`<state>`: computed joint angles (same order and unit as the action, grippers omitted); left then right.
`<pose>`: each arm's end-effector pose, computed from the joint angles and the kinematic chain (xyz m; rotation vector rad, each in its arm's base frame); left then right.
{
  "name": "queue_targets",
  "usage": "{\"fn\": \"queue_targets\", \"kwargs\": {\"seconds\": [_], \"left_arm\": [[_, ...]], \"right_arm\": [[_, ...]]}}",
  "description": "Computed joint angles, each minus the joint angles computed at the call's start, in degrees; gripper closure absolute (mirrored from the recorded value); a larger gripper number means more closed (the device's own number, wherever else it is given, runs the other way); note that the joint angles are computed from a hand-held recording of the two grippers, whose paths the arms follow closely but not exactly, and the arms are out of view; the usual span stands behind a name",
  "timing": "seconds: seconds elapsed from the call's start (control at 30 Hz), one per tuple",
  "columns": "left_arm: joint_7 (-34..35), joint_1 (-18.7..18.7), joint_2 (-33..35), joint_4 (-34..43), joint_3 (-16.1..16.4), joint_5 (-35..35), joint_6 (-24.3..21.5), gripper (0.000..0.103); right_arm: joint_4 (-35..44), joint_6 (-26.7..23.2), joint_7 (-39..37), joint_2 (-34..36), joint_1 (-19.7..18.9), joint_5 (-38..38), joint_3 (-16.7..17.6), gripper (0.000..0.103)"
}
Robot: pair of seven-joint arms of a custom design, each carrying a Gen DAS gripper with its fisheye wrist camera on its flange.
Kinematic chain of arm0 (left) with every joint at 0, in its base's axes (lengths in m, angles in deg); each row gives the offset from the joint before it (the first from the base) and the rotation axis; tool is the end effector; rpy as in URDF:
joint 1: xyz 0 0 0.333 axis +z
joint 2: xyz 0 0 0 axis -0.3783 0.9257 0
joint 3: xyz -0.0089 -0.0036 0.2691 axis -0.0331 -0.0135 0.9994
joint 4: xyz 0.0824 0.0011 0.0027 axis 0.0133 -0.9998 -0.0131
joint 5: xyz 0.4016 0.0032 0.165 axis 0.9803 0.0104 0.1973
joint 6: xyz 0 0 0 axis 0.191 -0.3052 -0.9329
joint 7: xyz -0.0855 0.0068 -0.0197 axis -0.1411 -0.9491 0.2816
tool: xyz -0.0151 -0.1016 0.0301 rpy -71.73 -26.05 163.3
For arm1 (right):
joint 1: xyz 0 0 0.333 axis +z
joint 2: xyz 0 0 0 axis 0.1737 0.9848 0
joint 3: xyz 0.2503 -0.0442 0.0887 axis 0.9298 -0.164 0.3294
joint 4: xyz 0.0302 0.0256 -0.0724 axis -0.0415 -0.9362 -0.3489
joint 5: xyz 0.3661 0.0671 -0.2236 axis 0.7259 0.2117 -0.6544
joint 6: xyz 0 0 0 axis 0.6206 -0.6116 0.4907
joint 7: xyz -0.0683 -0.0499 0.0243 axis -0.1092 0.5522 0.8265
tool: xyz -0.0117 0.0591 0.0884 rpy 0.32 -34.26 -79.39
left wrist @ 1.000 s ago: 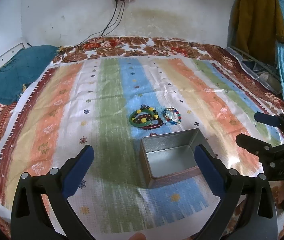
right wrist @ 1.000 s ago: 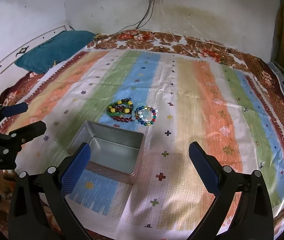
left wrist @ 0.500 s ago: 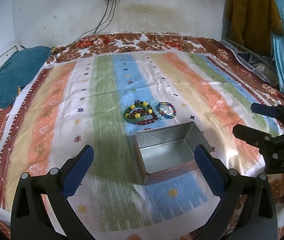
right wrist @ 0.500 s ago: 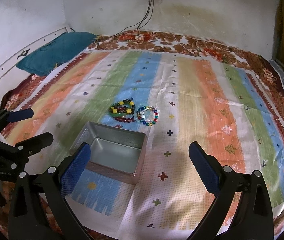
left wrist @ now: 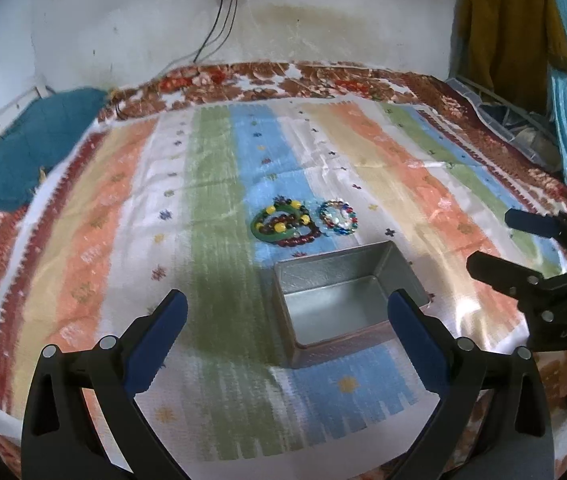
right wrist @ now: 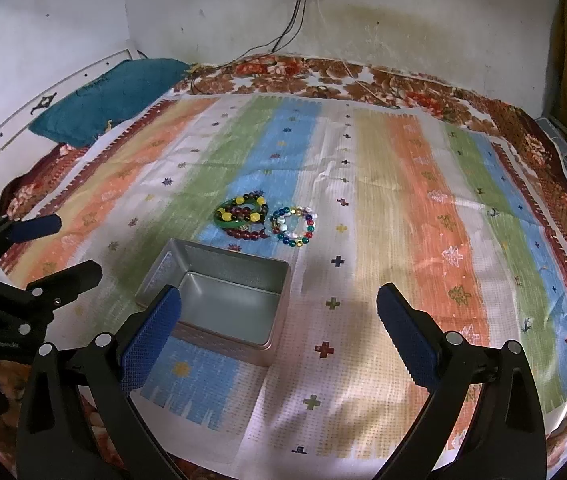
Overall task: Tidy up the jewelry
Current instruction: 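Move both tools toward the bracelet cluster beside the silver tin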
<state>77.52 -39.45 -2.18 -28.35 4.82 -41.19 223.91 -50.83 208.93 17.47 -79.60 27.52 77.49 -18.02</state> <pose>0.5215 -0.3528 0.5399 -1.8345 1.7722 -0.7621 0.5687 0.2183 0.5466 -2.0989 1.2762 -0.4950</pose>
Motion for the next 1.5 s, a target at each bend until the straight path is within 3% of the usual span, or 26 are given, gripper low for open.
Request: {"fn": "queue_targets", "kwargs": {"seconds": [0.27,0.53,1.0,1.1,1.5], "left_arm": [[-1.3,0.0,1.2,1.2,0.2,0.3,-2.6,0.005],[-1.8,-0.7,3.9,5.1,0.5,6.9,-6.3,0.005],[0.2,-1.1,8.6,10.5,2.8,2.8,-7.6,0.005],[-0.9,-1.7,9.8,12.1,3.1,4.5,-10.0,0.005],[2.6,-0.9,15.7,18.4,5.0,-3.3,-9.4,0.005]], "right_arm": [[1.4,-0.6,0.4,1.4,-0.1,0.9,0.0,0.004],[4.5,-2.2,0.9,4.3,-0.4,0.8,0.1,0.004],[12.8,-4.5,3.2,11.2,-1.4,-1.3,0.4,0.004],[15.7,-5.5,3.8,13.4,-1.4,-2.0,0.5,0.004],[23.5,-9.1,7.3,19.9,-1.5,-4.3,0.4,0.004]]}}
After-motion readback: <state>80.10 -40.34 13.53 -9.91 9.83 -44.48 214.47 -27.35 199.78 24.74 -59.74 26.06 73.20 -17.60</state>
